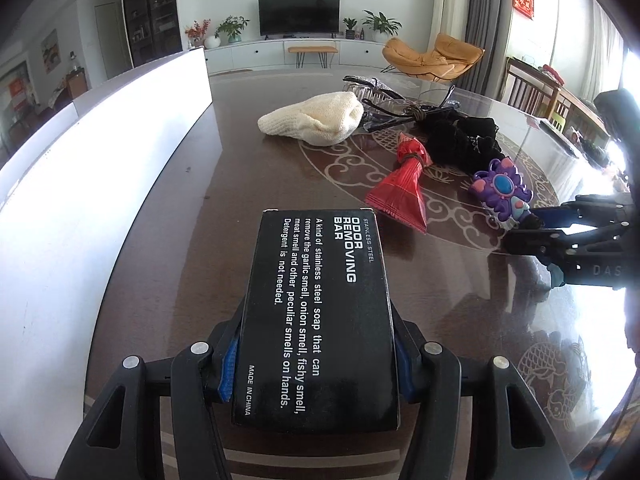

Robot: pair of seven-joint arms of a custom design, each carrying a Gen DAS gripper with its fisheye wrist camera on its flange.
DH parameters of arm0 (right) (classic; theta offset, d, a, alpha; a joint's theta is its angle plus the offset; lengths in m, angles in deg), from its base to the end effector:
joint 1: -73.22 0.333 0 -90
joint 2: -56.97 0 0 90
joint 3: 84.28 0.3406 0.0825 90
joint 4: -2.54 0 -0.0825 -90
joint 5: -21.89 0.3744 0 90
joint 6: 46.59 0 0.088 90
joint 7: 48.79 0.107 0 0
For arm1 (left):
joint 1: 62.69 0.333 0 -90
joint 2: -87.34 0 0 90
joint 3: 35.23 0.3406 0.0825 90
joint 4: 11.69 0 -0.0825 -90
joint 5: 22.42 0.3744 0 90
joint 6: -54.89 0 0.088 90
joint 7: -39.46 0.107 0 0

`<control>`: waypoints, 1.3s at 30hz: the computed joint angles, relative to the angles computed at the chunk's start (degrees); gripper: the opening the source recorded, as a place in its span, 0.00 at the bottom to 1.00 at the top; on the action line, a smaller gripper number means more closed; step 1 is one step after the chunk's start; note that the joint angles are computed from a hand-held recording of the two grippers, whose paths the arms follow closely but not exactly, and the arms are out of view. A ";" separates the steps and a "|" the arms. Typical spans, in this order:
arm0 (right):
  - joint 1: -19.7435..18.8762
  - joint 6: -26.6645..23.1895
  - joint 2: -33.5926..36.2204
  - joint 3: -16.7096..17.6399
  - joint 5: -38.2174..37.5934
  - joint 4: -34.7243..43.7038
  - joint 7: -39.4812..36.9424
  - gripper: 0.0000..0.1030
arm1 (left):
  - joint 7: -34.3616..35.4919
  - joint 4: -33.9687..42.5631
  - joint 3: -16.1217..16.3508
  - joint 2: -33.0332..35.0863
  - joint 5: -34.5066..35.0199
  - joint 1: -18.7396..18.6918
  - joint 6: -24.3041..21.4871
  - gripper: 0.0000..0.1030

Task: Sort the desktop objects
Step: 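Carry the black box with the left tool and the wand with the right tool into the bin, releasing both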

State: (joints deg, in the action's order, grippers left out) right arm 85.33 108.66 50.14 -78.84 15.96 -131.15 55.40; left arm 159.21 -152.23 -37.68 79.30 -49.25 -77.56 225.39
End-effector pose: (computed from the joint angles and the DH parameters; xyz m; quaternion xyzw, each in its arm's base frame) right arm 0.4931 0.1610 0.4696 -0.7326 0.6341 -0.1522 0.1950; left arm 0.4827 -0.1184 0.4542 -0.5257 0.7819 -0.2828 0.1797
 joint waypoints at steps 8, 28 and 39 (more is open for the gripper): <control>0.05 1.31 -2.37 0.23 -1.26 0.67 2.54 0.21 | 7.17 -2.49 4.95 -7.04 -12.16 -4.88 -1.25 0.56; 14.62 -3.19 29.86 4.86 22.98 51.69 -17.58 0.21 | -11.31 16.96 8.76 1.64 9.34 18.38 -10.96 0.56; 21.48 -14.90 43.81 1.50 18.09 67.85 -14.01 0.48 | -24.33 18.37 3.40 6.30 23.61 26.93 -11.37 0.75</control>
State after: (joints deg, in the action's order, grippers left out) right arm 106.81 93.76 93.96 -77.34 34.05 -63.30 41.39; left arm 134.88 -133.86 -34.28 85.61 -25.64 -50.63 214.02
